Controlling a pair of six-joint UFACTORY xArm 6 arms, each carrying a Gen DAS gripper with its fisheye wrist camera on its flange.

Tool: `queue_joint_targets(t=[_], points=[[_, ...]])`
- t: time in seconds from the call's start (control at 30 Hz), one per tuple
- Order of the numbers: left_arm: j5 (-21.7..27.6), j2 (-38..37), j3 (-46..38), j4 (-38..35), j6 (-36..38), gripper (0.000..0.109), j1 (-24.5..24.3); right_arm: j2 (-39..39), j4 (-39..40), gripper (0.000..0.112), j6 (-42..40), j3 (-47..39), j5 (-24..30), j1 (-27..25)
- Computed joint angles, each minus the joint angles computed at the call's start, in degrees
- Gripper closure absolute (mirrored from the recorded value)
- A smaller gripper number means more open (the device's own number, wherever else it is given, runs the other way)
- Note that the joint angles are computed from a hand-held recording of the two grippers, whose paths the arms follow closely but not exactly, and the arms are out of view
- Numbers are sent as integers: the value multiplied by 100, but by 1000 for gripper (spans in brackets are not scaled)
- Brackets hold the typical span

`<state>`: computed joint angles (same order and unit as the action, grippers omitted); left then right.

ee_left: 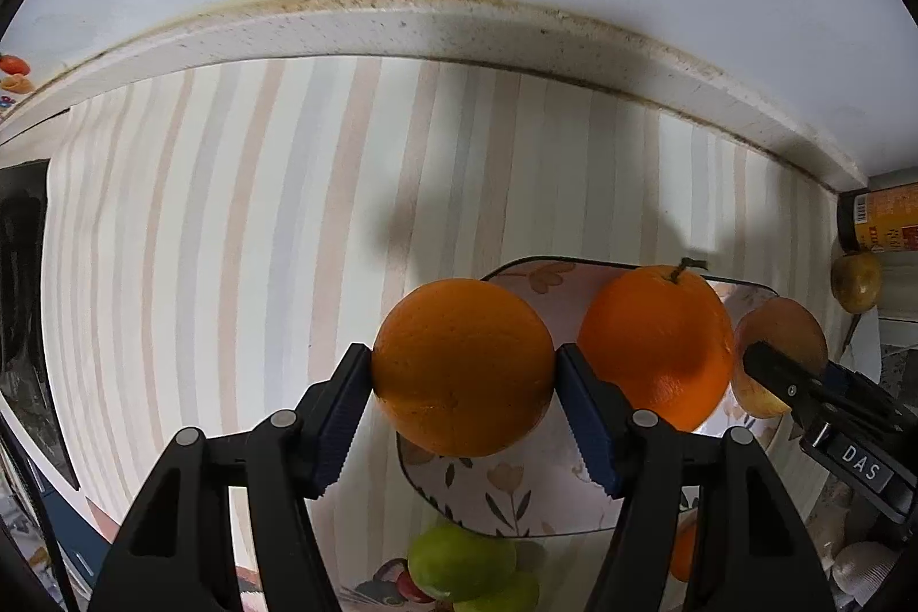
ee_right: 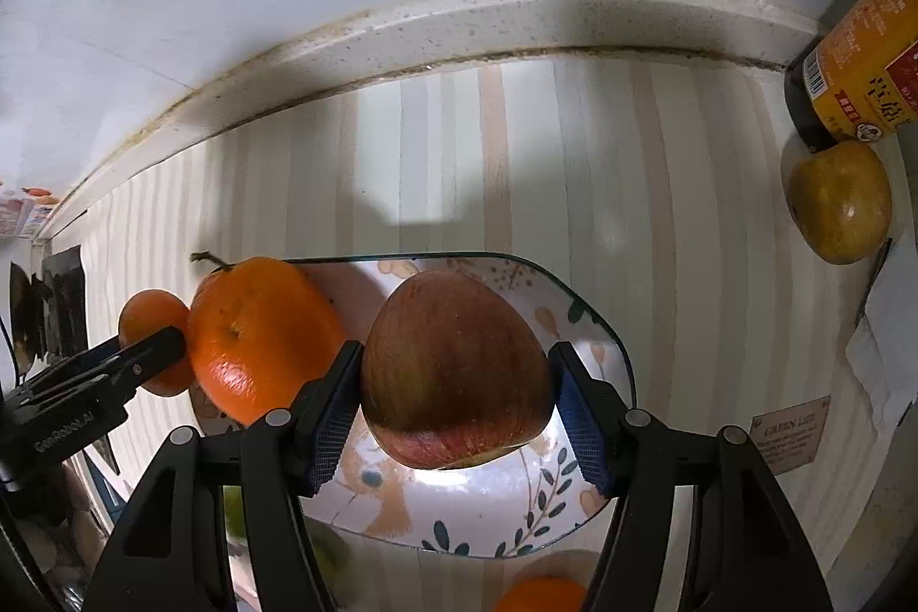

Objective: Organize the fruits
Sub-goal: 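Place the orange on the plate with the left tool while the right tool places the red apple beside it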

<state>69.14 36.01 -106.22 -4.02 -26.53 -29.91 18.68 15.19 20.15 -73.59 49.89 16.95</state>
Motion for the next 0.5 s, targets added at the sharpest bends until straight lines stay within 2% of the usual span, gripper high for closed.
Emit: queue_joint_targets(t=[0.07, 0.13, 0.17, 0.2, 0.27, 0.3, 0.5], points=[[237, 159, -258, -42, 13, 45, 7, 79, 86, 44, -4, -71, 99, -26], [260, 196, -337, -16, 12, 45, 7, 109, 98, 40, 58, -99, 193, -60], [226, 182, -335, 19, 20, 45, 1, 83, 129, 24, 63, -75, 188, -80], [245, 191, -379, 79, -2, 45, -7, 51, 109, 16, 76, -69, 202, -85], [216, 135, -349, 102, -3, 23, -6, 0, -93, 16, 171, -123, 292, -48], [158, 70, -286, 131, -4, 8, -15, -25, -176, 16, 193, -150, 349, -30], [-31, -473, 191, 166, 29, 8, -40, -410, -708, 16, 499, 30, 487, 163]])
